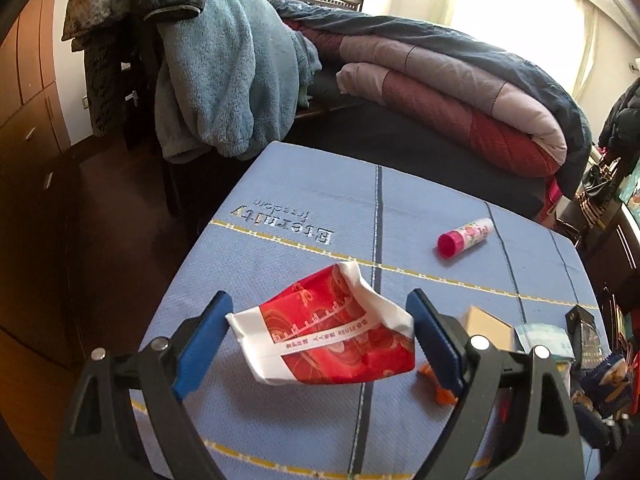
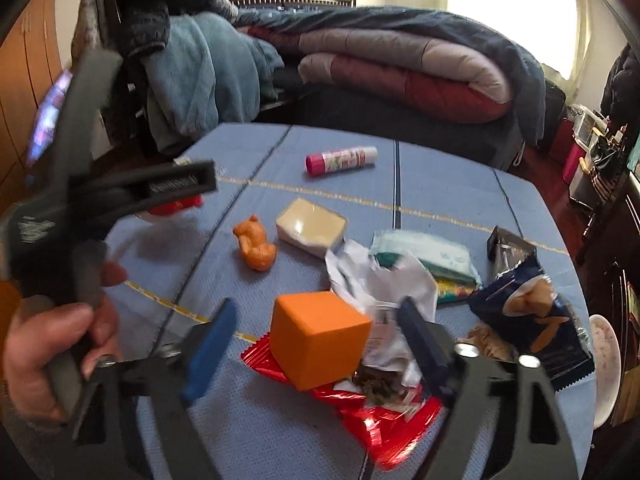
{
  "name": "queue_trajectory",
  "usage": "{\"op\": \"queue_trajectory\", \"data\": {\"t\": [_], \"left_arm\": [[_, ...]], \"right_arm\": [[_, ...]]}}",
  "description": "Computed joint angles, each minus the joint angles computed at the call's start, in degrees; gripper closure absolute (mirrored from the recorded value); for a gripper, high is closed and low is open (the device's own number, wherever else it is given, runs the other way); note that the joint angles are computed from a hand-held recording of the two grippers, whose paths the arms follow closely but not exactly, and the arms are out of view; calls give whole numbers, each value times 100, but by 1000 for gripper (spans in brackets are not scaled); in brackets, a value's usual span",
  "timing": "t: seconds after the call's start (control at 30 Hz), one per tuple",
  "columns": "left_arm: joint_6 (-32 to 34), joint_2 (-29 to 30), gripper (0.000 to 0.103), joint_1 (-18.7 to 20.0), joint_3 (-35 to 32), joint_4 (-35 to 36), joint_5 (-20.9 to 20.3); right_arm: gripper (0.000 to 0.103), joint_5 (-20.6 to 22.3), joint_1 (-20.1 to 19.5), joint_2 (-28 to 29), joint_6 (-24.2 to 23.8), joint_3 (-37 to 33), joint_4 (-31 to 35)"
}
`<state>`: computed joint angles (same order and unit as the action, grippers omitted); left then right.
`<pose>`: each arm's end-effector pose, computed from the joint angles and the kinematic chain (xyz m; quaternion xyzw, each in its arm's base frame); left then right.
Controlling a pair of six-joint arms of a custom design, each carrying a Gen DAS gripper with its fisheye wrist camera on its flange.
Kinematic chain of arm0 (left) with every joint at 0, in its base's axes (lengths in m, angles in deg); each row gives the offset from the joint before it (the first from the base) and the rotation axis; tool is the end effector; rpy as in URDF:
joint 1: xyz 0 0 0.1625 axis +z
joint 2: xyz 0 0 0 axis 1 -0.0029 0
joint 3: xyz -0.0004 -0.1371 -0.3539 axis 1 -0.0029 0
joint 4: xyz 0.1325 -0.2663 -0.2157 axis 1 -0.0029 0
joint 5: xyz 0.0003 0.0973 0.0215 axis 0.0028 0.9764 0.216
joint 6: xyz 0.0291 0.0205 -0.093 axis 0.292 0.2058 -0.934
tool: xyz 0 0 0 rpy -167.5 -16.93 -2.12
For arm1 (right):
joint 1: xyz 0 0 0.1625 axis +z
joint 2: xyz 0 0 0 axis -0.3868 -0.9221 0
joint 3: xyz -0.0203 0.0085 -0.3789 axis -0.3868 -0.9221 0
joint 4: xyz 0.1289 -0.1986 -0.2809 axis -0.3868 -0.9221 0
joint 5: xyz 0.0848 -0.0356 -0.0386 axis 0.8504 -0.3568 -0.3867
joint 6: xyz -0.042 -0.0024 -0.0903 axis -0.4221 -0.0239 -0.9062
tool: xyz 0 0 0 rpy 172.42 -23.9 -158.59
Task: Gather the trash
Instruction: 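Grasp the red-white tissue pack with left tool while right tool grasps orange cube, then carry both items to the wastebasket and open both tools to drop them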
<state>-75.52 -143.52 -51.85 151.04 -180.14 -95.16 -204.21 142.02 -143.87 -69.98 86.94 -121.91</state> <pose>-0.1895 -0.4341 0.2108 -0.0848 0.8184 -0.4359 0.3646 0.2900 -0.3615 0.1250 0.3426 -0.8741 0.2009 0.2798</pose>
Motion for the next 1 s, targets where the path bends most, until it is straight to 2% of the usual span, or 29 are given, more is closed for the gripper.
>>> {"op": "queue_trajectory", "data": {"t": [0.03, 0.07, 0.17, 0.37, 0.8, 0.9, 1.0], "left_arm": [[-47, -28, 15, -36, 13, 52, -6], [-98, -54, 15, -70, 21, 105, -10], [-346, -169, 15, -219, 59, 356, -8], [-1031, -353, 15, -601, 60, 1129, 22], [-2096, -387, 15, -1385, -138, 2517, -220], [-2078, -256, 15, -1562, -243, 2578, -276], [-1783, -11, 15, -1728, -362, 2335, -284]], "right_arm": [[46, 2, -4, -28, -39, 35, -68], [50, 97, -35, -102, -33, 74, -68], [50, 587, -177, -524, 56, 252, 15], [50, 920, -282, -1136, 274, 435, 368], [50, 909, -296, -1944, 370, 922, 673], [50, 919, -358, -2213, 339, 1085, 671], [50, 904, -464, -2554, 318, 1238, 672]]}}
